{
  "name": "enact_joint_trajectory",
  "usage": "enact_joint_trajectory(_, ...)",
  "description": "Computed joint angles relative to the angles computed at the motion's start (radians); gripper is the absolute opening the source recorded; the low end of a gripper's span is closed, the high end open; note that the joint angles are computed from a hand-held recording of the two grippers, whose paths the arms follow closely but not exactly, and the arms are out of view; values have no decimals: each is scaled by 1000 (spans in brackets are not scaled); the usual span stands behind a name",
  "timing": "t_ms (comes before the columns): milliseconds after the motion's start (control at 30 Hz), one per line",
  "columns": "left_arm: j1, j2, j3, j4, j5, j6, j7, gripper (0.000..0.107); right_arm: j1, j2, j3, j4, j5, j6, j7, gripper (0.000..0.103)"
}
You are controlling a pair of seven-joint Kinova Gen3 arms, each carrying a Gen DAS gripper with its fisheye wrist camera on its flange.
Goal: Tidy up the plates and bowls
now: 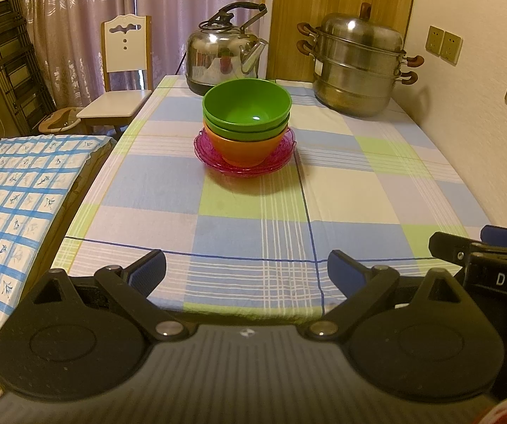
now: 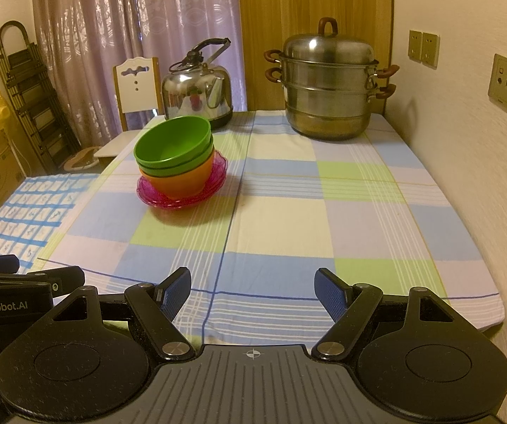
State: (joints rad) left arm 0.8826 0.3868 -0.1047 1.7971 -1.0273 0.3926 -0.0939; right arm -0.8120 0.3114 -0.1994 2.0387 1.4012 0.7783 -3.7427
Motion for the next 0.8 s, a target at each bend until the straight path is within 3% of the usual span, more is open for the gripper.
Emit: enact_joint_trajectory(800,-1,2,4,-5,-5,2,0,98,5,-2,1,-4,-3,-3,13,77)
